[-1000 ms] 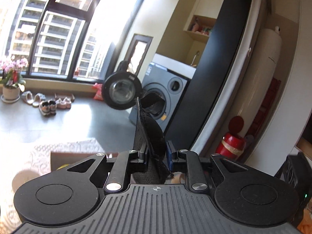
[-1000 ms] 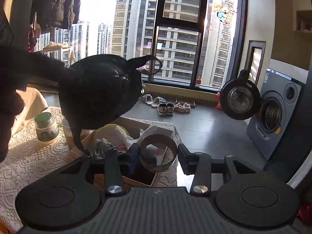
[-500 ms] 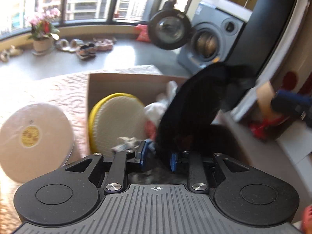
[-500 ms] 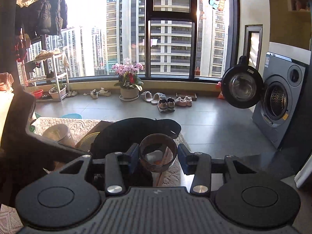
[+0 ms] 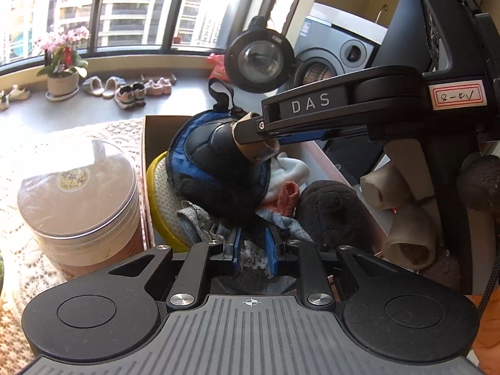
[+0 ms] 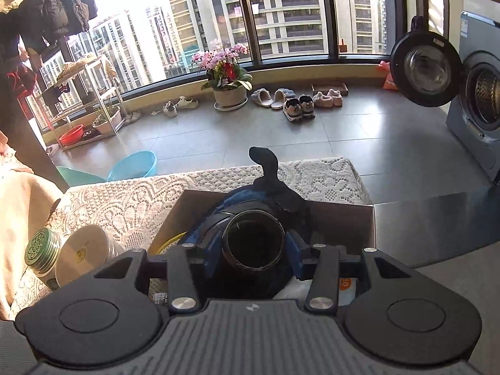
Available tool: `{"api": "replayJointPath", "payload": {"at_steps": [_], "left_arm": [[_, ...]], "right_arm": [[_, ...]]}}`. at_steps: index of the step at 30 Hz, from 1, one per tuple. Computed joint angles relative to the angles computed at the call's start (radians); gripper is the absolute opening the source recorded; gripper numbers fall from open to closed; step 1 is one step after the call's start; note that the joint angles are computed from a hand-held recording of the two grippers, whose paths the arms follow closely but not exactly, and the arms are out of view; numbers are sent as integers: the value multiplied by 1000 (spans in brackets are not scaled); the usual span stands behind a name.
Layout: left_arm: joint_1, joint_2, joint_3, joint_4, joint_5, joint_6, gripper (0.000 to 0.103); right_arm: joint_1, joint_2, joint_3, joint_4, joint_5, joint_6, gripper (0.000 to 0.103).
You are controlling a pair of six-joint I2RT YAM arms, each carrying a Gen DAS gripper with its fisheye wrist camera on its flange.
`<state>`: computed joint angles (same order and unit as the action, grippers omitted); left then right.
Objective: Organize soft objects
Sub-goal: 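Open the left tool over the box while the right releases the ring into it, then move the left tool to the green plastic clip while the right approaches the clear plastic piece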
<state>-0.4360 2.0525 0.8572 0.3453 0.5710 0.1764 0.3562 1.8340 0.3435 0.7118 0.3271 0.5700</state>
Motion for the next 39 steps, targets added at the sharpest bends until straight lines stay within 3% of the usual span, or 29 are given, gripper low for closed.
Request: {"api": "replayJointPath", "payload": {"at_steps": [5, 7, 9, 12, 16, 19, 22, 25, 30, 35, 39], "left_arm": [[2, -29, -164, 227, 1, -39, 22], [2, -18, -266, 431, -40, -67, 22], [4, -9, -364, 611, -68, -65, 22], [30, -23, -436, 704, -43, -38, 22], [154, -102, -493, 637, 118, 77, 22], [256, -113, -477, 544, 168, 163, 22], [358, -130, -423, 367, 193, 216, 22], [413, -119, -356, 280, 178, 192, 22], [409, -45, -250, 269, 127, 119, 22], [361, 3, -191, 234, 86, 157, 22], [351, 32, -170, 227, 57, 193, 22]], "right_arm": [[-4, -47, -14, -122, -97, 4, 44], [29, -72, -41, -129, -71, -7, 45], [64, -146, -49, -213, -38, -34, 45], [94, -242, -52, -275, 26, -70, 56], [51, -232, -5, -238, 84, -113, 62], [-32, -58, 107, -175, 39, -122, 61], [-73, 94, 199, -127, -2, -114, 60], [-31, 114, 218, -138, 48, -153, 60], [-21, 135, 233, -240, -70, -139, 60], [18, 108, 247, -307, -28, -137, 60], [46, 22, 301, -464, 19, -145, 57]]}}
